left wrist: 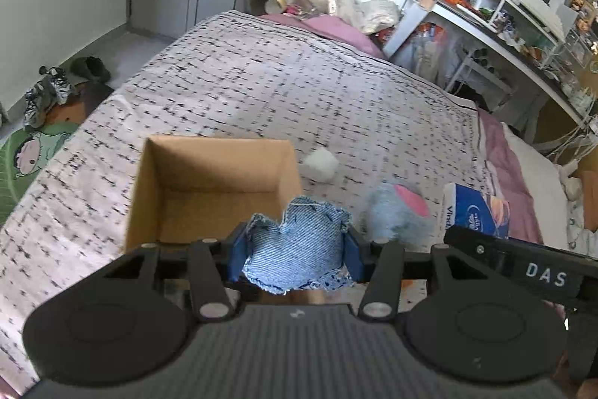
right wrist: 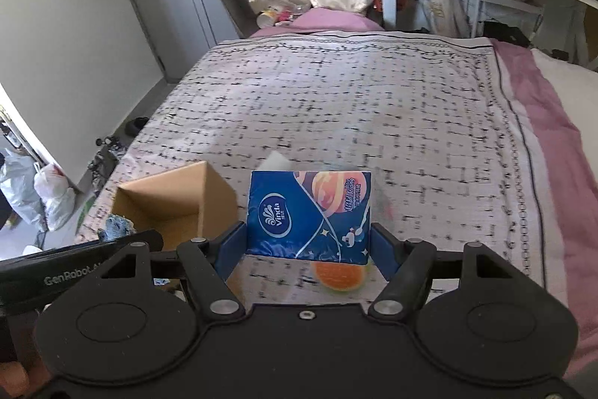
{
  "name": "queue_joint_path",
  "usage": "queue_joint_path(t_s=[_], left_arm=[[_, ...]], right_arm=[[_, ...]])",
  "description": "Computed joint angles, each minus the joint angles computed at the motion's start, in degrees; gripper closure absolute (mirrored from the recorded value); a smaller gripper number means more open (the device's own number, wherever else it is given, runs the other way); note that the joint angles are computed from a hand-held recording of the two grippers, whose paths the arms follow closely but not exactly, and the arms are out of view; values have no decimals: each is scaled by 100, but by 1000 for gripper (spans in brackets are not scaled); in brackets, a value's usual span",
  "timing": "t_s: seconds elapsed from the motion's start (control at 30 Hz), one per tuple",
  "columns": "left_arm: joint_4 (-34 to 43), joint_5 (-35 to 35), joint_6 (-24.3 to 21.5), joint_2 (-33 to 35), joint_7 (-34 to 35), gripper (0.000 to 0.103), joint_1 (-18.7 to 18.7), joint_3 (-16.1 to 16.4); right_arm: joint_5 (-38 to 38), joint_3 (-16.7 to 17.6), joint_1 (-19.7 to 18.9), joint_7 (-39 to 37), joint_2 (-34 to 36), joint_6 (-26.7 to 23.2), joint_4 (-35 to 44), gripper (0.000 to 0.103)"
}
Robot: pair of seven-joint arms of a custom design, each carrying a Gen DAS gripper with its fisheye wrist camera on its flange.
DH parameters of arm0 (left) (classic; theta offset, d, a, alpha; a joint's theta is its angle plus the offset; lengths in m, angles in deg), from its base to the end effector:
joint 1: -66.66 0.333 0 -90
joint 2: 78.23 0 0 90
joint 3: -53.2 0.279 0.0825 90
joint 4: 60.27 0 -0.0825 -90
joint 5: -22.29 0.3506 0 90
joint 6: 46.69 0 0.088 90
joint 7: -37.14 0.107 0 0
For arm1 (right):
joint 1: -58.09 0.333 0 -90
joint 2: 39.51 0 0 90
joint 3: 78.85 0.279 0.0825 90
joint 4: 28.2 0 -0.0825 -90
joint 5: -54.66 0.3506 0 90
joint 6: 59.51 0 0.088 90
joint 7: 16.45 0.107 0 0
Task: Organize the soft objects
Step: 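Carry the denim plush and tissue pack into the box and open both grippers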
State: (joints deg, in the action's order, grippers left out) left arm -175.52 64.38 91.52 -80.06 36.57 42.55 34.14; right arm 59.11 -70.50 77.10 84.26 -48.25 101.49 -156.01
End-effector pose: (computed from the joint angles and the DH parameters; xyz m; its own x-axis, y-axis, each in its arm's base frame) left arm 0.4054 -0.3772 0.4910 0.2701 -0.9318 0.2423 -0.6957 -0.3629 -0.6199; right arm 0.4648 0.2395 0.5013 0.2885 -0.9425 -0.1687 -0.7547 -0.1154 -0.6459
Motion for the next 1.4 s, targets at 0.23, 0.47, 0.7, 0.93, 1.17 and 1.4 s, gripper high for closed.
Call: queue_joint_path(t_s=[0.23, 0.47, 0.7, 0.93, 1.17, 1.4], left_arm=[[-382, -355, 55, -371, 588, 52, 169, 83], [-515, -727, -24, -436, 1152, 52, 364, 145], [-541, -1033, -76, -390, 1502, 47, 502, 217], [-649, -1271, -321, -525, 1586, 43, 568, 218], [-840, -1385, -783, -922, 1503, 37, 613, 179], [-827, -1287, -1005, -1159, 1415, 29, 621, 53]], right_arm=[[4, 89, 128, 353, 281, 146, 233, 34], [-170, 125, 313, 662, 534, 230, 433, 34], [36, 109, 530, 540, 765, 158, 672, 34], [425, 156, 756, 110, 1105, -139, 1089, 32], [991, 174, 864, -407, 1274, -391, 1357, 24], [1218, 115, 830, -604, 957, -365, 1139, 8]])
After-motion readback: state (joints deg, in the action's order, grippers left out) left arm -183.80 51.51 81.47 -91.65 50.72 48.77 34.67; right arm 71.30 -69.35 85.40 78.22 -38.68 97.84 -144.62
